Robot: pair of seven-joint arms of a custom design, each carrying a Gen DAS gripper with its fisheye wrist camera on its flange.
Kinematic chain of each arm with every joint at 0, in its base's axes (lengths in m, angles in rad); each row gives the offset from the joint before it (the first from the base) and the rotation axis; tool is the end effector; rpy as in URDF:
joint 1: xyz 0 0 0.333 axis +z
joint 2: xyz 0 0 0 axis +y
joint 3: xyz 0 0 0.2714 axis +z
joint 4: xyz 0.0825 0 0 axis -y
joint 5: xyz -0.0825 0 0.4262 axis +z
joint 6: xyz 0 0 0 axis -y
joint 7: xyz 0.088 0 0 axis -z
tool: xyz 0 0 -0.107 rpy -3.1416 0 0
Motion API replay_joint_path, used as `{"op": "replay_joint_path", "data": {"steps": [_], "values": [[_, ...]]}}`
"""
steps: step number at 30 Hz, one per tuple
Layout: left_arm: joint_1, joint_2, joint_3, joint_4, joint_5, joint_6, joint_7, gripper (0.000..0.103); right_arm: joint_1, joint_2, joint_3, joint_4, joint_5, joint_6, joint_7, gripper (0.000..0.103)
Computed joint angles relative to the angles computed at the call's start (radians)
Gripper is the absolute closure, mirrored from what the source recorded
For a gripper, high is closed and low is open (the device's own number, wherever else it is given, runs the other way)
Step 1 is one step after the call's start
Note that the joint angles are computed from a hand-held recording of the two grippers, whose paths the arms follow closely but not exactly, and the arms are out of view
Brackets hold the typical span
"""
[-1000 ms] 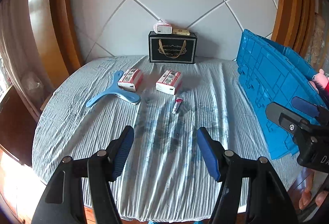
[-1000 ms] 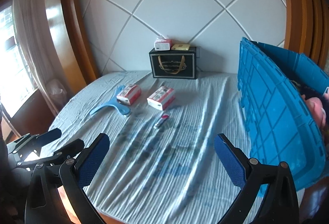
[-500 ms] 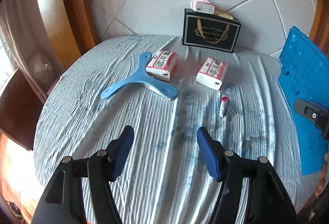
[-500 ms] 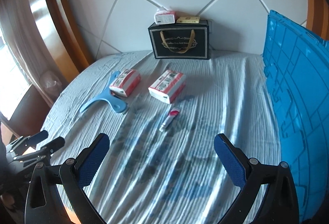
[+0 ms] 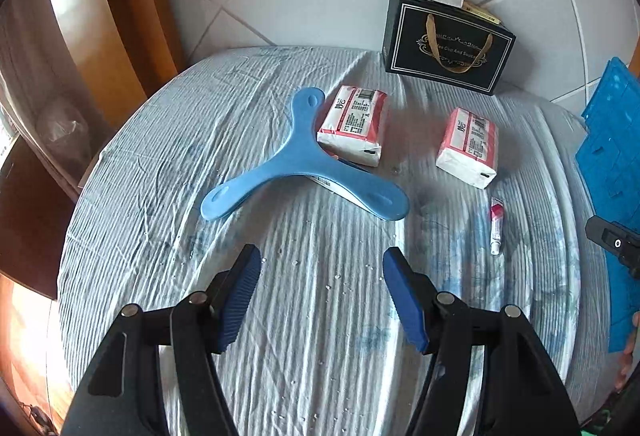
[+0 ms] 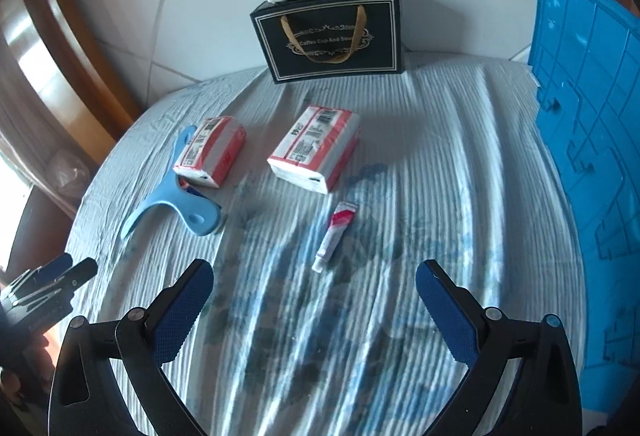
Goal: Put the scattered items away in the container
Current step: 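Grasp the blue hanger with the left tool while the right grasps the medicine box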
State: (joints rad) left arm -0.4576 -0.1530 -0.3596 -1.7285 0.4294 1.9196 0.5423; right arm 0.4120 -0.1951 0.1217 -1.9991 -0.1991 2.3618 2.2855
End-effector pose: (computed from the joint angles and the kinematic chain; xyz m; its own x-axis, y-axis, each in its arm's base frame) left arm 0.4143 -0.4182 0.6251 0.1231 -0.9924 0.0080 -0.8302 -0.1074 -0.5470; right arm 0.5105 0.3032 0.5522 -0.0239 -0.9848 -0.1722 -0.8423 0.1127 -0.5271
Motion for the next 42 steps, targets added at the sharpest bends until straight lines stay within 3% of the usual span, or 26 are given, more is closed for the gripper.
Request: {"op": "replay_joint_path", "data": {"steps": [7, 15, 20, 23, 31, 37, 42], "values": [[0.056, -0.019, 0.059, -0.08, -0.055, 0.056, 0.074, 0.04, 0.025, 0.278, 0.032, 0.264, -0.011, -0.016, -0.046, 0.005], [0.115, 0.039, 0.094, -0.097, -0.093, 0.126, 0.152, 0.04, 0.08, 0.744, 0.011, 0.793, -0.054, -0.206, -0.093, 0.005], [0.139, 0.078, 0.101, -0.09, -0.104, 0.133, 0.166, 0.04, 0.124, 0.926, -0.025, 1.021, -0.065, -0.323, -0.112, 0.005], [0.148, 0.067, 0.104, -0.104, -0.107, 0.135, 0.155, 0.04, 0.113, 0.913, -0.002, 0.992, -0.014, -0.294, -0.14, 0.005], [0.156, -0.001, 0.1, -0.146, -0.095, 0.11, 0.114, 0.04, 0.11, 0.959, 0.116, 1.028, 0.226, -0.272, -0.387, 0.005], [0.15, 0.025, 0.095, -0.126, -0.103, 0.139, 0.096, 0.04, 0.118, 0.793, 0.047, 0.827, 0.175, -0.17, -0.312, 0.005], [0.122, 0.161, 0.073, -0.015, -0.109, 0.149, 0.059, 0.04, 0.089, 0.704, 0.013, 0.711, 0.089, -0.121, -0.206, 0.005]]}}
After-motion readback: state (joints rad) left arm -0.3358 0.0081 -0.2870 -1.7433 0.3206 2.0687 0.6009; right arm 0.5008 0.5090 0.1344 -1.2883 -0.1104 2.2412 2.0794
